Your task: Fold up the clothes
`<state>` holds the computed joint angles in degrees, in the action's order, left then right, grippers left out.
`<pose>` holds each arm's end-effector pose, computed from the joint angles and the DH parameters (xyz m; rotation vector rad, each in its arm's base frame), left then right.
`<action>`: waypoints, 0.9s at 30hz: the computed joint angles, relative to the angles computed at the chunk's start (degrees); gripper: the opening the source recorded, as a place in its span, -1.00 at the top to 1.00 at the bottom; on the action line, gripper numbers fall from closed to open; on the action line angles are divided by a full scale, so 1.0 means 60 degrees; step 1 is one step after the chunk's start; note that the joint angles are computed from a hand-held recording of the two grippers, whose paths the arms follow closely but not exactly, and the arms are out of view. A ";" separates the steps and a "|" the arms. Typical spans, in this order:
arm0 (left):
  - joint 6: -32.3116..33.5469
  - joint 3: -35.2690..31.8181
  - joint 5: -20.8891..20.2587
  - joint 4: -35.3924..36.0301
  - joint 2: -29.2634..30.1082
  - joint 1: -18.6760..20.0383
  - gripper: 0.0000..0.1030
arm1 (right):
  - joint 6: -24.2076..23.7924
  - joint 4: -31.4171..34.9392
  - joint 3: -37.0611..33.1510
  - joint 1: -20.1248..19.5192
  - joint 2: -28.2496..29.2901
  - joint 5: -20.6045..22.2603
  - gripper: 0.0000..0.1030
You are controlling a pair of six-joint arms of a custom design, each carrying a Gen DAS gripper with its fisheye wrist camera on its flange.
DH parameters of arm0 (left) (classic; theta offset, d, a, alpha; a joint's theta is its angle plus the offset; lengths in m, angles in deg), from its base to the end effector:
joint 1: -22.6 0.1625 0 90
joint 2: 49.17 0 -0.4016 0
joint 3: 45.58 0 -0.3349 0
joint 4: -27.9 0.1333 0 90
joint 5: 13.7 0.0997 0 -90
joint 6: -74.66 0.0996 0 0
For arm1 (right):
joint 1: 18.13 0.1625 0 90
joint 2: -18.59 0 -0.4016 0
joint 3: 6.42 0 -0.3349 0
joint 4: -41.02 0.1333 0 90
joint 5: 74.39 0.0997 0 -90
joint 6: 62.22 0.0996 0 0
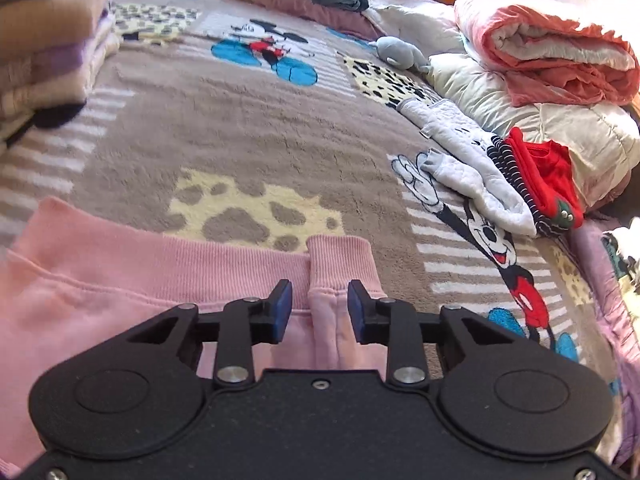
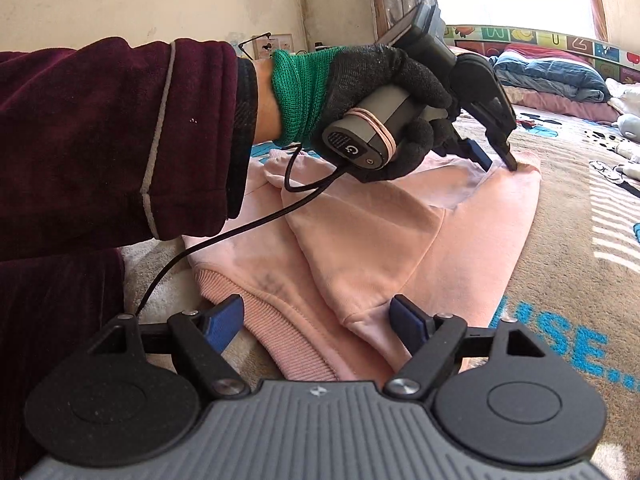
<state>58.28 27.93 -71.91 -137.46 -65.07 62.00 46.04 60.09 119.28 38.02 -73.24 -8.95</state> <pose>-0.4125 -0.5792 -0.0605 0.6896 2.6541 -0.7872 0.0112 -0.2969 0.2449 1.0625 -2.4888 1.0149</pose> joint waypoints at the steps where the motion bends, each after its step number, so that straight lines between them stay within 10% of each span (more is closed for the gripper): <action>1: 0.0289 -0.0046 -0.0092 -0.0104 0.0027 -0.0056 0.47 | -0.0011 0.0000 0.0008 -0.0017 -0.0007 -0.0015 -0.55; 10: 0.0600 -0.2152 -0.0598 0.1747 0.1203 0.0330 0.50 | -0.0159 -0.0009 0.0090 -0.0165 -0.0021 -0.0063 -0.56; 21: 0.0826 -0.1102 -0.0529 0.0598 0.0830 0.0127 0.50 | -0.0135 -0.0103 0.0035 -0.0002 0.0082 0.0110 -0.64; 27: -0.0161 0.2139 -0.0028 -0.2185 -0.1098 -0.0325 0.47 | -0.0012 -0.0286 0.0135 0.0190 0.0018 0.0266 -0.69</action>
